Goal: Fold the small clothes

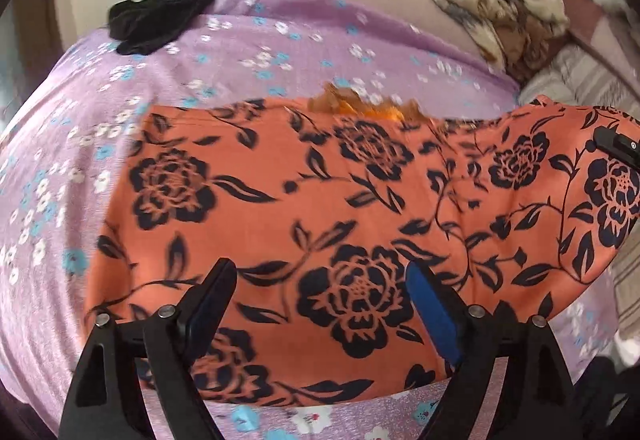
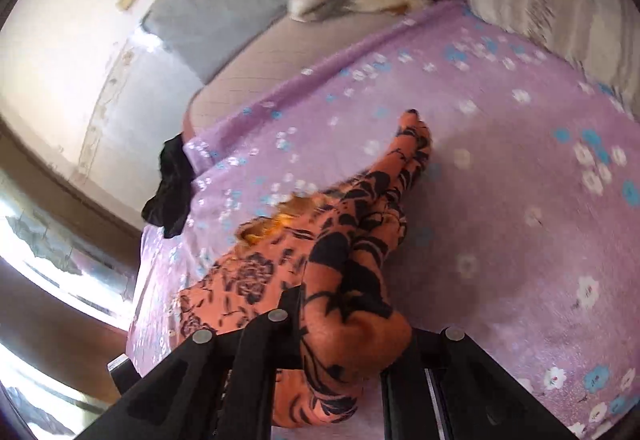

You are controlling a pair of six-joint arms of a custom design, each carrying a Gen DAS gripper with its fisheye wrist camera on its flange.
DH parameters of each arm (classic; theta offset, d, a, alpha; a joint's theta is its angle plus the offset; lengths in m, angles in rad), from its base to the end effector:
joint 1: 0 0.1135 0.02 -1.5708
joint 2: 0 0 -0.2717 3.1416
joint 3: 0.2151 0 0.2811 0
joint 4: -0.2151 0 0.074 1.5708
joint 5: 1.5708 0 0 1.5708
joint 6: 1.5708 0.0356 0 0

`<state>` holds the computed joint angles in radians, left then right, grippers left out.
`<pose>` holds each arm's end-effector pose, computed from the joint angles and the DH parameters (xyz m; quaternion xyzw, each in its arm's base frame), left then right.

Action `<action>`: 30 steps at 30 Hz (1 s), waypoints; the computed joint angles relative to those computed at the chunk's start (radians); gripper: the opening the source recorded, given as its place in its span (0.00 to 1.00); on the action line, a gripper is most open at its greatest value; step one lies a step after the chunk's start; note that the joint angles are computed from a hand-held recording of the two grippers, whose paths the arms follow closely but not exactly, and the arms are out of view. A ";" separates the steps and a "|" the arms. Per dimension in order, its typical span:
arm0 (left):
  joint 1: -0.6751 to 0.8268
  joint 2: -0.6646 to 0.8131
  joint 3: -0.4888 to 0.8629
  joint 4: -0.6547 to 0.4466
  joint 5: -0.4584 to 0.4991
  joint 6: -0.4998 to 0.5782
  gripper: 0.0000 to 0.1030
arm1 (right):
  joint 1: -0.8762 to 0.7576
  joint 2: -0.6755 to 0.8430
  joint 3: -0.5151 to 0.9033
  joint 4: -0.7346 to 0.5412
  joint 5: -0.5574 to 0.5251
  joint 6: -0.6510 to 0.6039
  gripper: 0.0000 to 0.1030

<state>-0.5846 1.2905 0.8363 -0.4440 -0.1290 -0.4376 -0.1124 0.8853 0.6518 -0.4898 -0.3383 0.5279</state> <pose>0.2411 -0.1540 0.2225 0.0480 0.9410 -0.1080 0.3170 0.2097 -0.0118 0.2474 0.2171 0.8747 0.2338 0.3649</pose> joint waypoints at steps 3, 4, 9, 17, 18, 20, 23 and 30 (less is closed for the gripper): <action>0.165 -0.204 -0.079 -0.043 0.033 -0.042 0.84 | 0.309 0.053 0.135 0.022 0.192 0.039 0.10; 0.237 -0.261 -0.101 -0.062 0.052 -0.042 0.84 | 0.415 0.093 0.175 0.037 0.254 0.039 0.10; 0.588 -0.391 -0.169 -0.141 0.182 0.055 0.84 | 0.754 0.430 0.304 0.152 0.347 0.054 0.10; 0.768 -0.433 -0.220 -0.170 0.377 0.108 0.84 | 0.822 0.795 0.353 0.274 0.196 0.105 0.16; 0.761 -0.430 -0.217 -0.162 0.409 0.106 0.84 | 0.809 0.796 0.358 0.265 0.171 0.097 0.17; 0.729 -0.439 -0.200 -0.172 0.450 0.103 0.84 | 0.795 0.783 0.355 0.259 0.145 0.079 0.25; 0.688 -0.417 -0.176 -0.164 0.508 0.100 0.84 | 0.804 0.710 0.286 0.312 0.135 0.096 0.88; 0.567 -0.234 -0.103 -0.161 0.546 0.134 0.84 | 0.845 0.471 0.079 0.414 0.185 0.173 0.90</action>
